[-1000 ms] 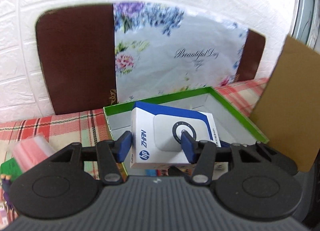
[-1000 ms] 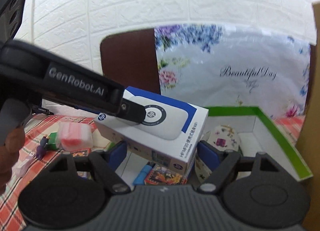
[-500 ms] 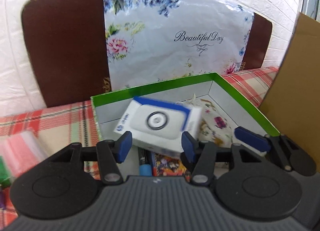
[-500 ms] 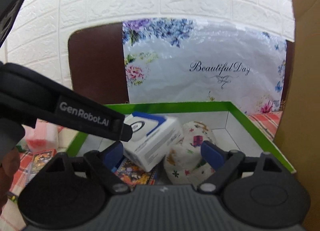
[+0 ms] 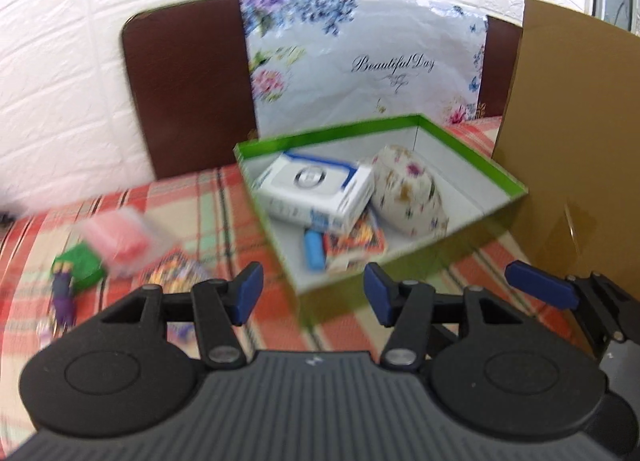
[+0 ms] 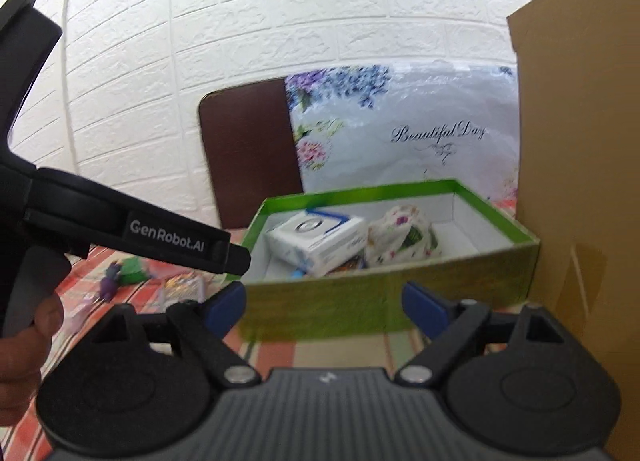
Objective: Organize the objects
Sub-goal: 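Move the right gripper to the white-capped black marker and grasp it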
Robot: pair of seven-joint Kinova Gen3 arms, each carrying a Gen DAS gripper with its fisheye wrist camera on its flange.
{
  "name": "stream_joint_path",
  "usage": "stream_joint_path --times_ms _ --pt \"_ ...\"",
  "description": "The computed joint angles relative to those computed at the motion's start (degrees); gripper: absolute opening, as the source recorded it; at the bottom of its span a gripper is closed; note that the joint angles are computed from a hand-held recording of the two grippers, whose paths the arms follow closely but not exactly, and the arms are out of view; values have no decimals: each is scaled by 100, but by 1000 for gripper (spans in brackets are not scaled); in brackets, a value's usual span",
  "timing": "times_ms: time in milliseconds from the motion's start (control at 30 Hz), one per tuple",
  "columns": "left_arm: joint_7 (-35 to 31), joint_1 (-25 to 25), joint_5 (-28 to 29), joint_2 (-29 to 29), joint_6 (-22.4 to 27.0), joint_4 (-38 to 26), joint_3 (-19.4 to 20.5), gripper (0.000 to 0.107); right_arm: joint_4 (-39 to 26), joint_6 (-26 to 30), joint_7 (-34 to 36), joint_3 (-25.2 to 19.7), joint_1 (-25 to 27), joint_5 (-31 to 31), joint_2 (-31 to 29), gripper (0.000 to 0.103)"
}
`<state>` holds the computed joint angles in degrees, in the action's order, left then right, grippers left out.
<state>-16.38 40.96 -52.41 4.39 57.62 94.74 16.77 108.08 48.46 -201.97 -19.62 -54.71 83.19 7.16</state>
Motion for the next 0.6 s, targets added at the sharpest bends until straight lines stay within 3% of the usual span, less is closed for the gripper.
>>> stream_joint_path --times_ms 300,600 --pt "657 -212 561 -659 339 1191 303 58 -186 -925 1074 -45 -137 -1055 209 88" --pt "1369 -883 1042 -1652 354 2368 661 60 -714 -1199 2501 225 -638 -1973 645 90"
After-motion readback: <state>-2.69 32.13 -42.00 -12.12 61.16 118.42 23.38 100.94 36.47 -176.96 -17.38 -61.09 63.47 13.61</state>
